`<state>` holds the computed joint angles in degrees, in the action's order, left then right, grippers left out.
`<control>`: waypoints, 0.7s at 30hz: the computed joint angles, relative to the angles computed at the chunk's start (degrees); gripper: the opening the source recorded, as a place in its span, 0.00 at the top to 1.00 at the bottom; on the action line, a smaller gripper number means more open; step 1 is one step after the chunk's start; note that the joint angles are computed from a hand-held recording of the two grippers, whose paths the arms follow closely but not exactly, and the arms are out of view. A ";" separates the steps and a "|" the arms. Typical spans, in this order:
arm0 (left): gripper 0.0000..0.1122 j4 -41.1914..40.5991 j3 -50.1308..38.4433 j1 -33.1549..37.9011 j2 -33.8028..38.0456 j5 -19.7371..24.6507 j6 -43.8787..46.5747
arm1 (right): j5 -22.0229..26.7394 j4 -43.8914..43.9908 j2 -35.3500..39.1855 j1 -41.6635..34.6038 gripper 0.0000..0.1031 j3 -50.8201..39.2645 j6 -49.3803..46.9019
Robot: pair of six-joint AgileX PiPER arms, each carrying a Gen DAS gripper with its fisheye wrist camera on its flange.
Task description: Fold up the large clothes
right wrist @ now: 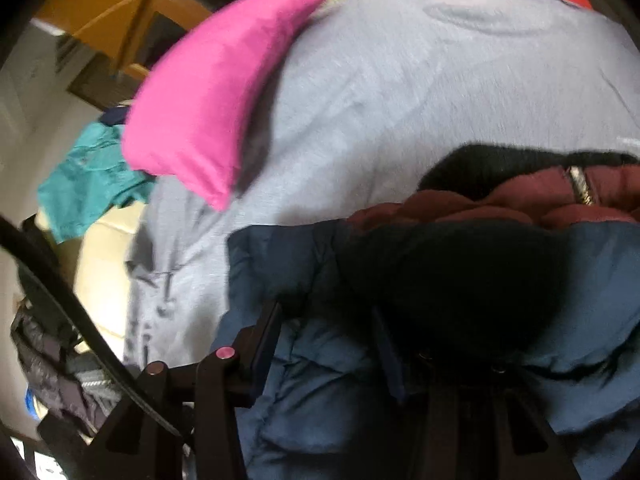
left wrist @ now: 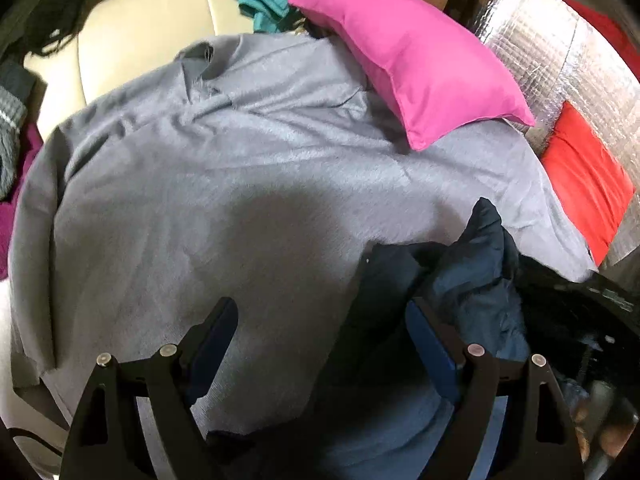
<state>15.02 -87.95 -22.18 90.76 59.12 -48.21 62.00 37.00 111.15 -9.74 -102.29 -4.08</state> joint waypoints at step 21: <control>0.23 6.92 -4.69 -4.88 5.05 6.40 1.58 | -1.91 -0.48 -13.69 -36.71 0.52 19.17 -11.92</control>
<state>21.94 -92.64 -27.06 95.81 65.53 -46.63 60.09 36.52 97.46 -46.44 -83.12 -15.99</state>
